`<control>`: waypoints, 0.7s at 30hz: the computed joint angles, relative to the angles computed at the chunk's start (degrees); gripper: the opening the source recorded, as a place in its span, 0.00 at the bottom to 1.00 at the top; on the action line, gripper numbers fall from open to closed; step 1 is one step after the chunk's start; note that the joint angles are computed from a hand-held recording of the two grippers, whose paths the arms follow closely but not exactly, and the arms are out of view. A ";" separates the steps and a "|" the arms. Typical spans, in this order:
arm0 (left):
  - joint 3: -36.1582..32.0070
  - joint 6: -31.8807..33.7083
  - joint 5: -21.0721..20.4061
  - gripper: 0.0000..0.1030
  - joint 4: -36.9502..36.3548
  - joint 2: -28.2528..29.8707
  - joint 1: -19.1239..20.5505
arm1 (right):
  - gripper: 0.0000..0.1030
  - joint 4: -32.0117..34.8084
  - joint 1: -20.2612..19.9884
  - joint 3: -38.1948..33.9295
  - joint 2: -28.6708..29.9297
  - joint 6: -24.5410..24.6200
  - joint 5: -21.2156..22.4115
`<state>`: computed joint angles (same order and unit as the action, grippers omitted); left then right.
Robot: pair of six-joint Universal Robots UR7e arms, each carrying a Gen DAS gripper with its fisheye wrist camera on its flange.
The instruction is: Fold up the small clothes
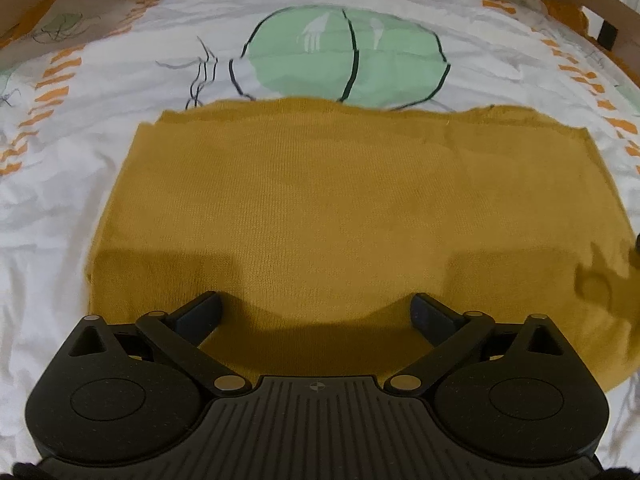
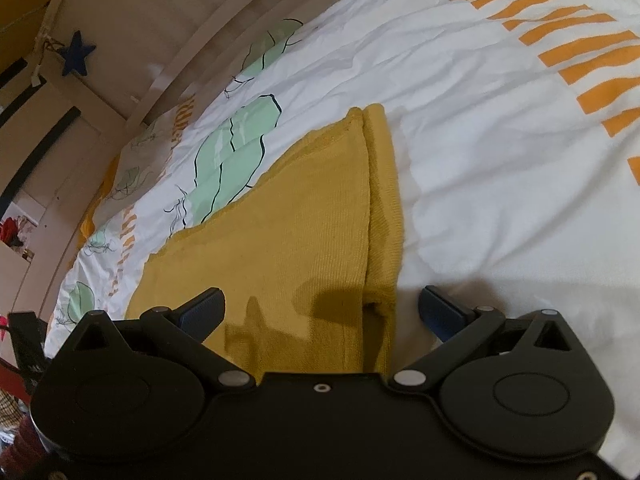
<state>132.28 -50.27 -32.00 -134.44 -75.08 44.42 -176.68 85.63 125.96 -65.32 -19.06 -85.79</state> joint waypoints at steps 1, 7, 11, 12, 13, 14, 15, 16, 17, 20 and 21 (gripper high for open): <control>-0.25 0.22 0.44 0.99 -0.36 0.22 -0.19 | 1.00 0.05 0.02 -0.01 -0.03 -0.05 -0.04; -3.51 2.08 2.01 0.99 -3.78 3.04 0.82 | 1.00 0.09 -0.02 0.01 -0.01 0.21 0.04; -6.44 3.45 2.43 0.99 -5.09 6.00 2.63 | 1.00 0.14 -0.07 0.04 -0.07 0.24 0.08; -7.00 3.72 2.50 0.99 -5.33 6.60 3.09 | 1.00 0.11 -0.02 0.02 -0.04 0.35 0.07; -7.44 3.90 2.61 0.99 -5.61 7.16 3.53 | 1.00 0.09 -0.02 -0.02 0.00 0.42 0.10; -7.85 4.01 2.78 0.99 -5.79 7.71 4.01 | 1.00 0.05 -0.06 0.03 -0.03 0.46 0.15; -8.20 4.21 3.01 0.99 -6.06 8.30 4.48 | 1.00 0.03 -0.01 -0.04 0.05 0.59 0.13; -8.39 4.42 3.18 1.00 -6.42 8.74 4.92 | 1.00 0.02 -0.02 -0.03 0.05 0.64 0.16; -8.46 4.55 3.32 1.00 -6.93 9.07 5.26 | 1.00 0.06 0.00 -0.07 0.07 0.69 0.17; -8.09 5.57 4.02 1.00 -9.37 9.97 5.56 | 1.00 0.01 -0.04 -0.07 0.09 0.77 0.24; -7.95 5.89 4.32 1.00 -9.80 10.26 5.52 | 1.00 0.02 -0.04 -0.12 0.10 0.90 0.29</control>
